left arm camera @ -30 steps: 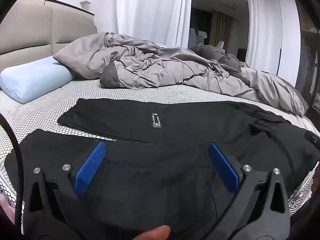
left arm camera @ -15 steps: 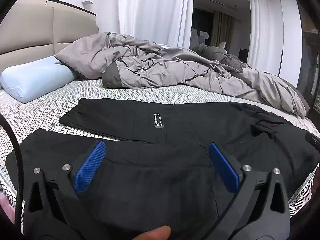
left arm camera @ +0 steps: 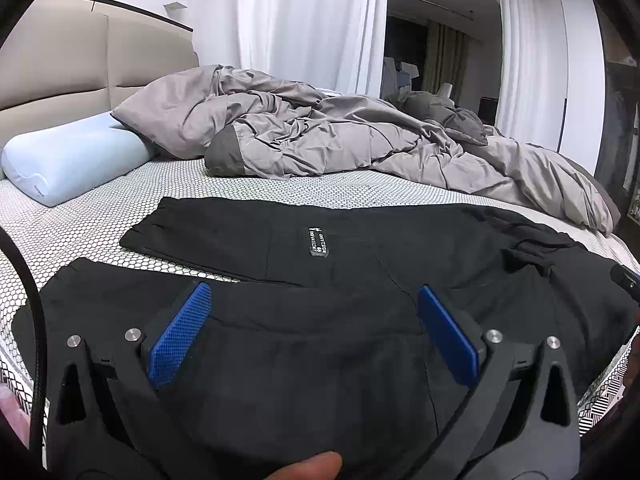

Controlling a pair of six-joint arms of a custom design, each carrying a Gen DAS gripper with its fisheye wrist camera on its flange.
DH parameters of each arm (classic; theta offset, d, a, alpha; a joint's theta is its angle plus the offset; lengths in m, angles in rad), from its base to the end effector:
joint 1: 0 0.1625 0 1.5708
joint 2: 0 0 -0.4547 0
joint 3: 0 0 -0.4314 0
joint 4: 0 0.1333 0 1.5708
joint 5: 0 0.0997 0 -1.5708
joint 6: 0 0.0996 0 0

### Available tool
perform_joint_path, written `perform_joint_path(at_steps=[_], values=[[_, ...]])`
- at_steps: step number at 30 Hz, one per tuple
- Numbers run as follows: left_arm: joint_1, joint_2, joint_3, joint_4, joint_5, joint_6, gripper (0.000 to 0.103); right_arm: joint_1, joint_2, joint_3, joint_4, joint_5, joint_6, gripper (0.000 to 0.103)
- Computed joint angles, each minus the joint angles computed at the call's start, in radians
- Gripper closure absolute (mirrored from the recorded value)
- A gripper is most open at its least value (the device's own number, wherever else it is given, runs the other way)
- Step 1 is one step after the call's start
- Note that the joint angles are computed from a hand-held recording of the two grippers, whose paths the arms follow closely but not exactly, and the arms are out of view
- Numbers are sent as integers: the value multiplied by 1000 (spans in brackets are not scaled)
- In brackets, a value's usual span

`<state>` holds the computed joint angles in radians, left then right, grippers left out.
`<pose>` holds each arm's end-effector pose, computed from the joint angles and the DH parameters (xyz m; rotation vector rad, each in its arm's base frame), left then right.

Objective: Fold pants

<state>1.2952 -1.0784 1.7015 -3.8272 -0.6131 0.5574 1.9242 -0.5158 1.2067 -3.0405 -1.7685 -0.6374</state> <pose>0.0390 -0.6514 0.4145 -0.1548 1.7469 -1.5059 0.4070 -0.7746 0.1124 1.1667 -2.3863 1.0409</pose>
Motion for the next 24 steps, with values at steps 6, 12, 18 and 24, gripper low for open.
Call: perform_joint_path(at_steps=[6,12,18,24], values=[[0,-4,2,-1,1,1,1,2,0,2,-2,-5,1,0],[1,-7,3,-5,2,3,1,-1,0,-3,-3,0,3,0],[1,-5,0,-7,4,6,1,-2,2,-5,-7,-8,1,0],[1,-9,5,-17,3,15,1,-3,-1,0,-14,-15,3,0]])
